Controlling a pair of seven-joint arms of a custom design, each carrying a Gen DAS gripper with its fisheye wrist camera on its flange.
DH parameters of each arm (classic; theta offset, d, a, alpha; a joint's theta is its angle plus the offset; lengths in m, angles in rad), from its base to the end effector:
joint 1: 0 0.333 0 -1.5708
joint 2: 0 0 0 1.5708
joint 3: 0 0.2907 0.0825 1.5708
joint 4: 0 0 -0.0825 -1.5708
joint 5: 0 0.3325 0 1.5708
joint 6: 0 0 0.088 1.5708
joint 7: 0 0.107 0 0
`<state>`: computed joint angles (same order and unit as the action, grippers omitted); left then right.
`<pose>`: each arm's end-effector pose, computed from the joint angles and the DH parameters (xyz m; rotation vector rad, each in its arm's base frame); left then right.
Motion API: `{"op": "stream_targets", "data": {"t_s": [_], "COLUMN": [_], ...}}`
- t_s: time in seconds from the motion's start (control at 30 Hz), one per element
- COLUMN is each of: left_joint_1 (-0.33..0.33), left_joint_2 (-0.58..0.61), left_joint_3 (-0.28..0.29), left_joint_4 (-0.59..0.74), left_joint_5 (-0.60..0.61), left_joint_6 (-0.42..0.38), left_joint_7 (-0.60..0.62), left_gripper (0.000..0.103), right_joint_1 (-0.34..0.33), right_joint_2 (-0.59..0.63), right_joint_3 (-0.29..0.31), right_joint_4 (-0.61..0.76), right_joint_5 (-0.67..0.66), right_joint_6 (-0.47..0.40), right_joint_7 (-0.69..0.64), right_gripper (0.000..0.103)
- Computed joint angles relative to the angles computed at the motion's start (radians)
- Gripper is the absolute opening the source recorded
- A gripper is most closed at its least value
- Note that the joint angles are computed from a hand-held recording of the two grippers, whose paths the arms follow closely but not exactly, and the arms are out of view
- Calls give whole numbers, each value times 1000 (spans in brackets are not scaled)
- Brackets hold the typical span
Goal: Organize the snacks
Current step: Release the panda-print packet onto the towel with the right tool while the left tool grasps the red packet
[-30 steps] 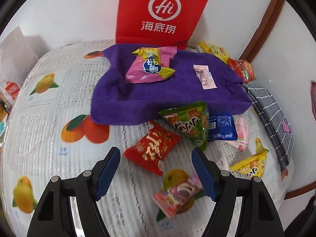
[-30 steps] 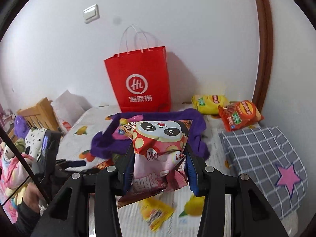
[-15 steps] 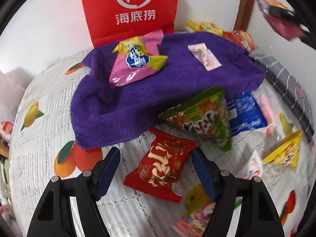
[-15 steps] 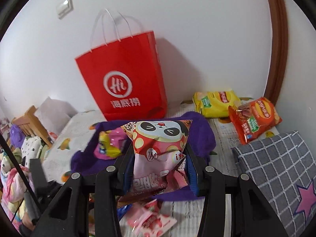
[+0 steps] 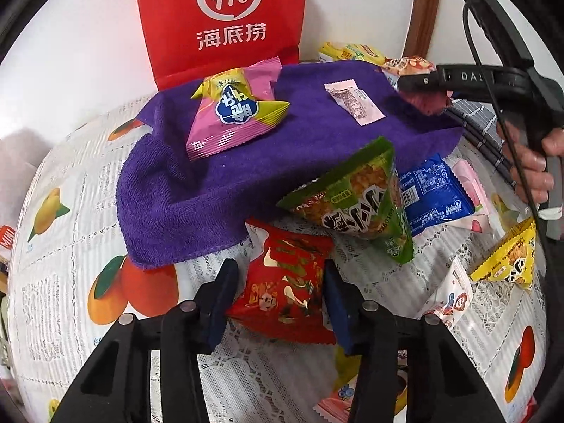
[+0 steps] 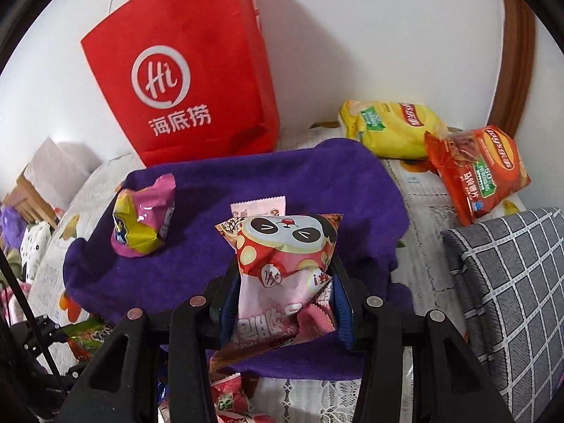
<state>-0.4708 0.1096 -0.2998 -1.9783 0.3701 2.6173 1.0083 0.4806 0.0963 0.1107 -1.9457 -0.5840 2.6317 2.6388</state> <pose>0.4087 -0.4005 0.4740 -1.4452 2.3505 -0.7079 0.4705 0.3298 0.4938 -1.7253 1.8174 -0.5077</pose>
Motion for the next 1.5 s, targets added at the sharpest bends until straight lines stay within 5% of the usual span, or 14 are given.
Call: {"op": "stream_targets", "data": {"t_s": [0.43,0.67,1.23,1.5], "left_joint_1": [17,33,56,68], "left_joint_2": [-20,-42,-145,-102], "left_joint_3": [-5,-4,-13,-17], "left_joint_4": [-14,-44,-131,-5], "left_joint_5": [-89,-142,-280,-134], "left_joint_6": [-6,36,175,83], "left_joint_7": [42,50,83,-96], "left_gripper": [45,45,45,45], "right_joint_1": [-10,-1,-26,-16], "right_joint_2": [26,9,-57,-54], "right_joint_3": [-9,-18,16,26], "right_joint_4": [-3,-24,-73,-64], "right_joint_5": [15,-4,-63,-54], "right_joint_6": [-26,17,61,68], "right_joint_7": [16,28,119,93], "right_gripper": [48,72,73,73]}}
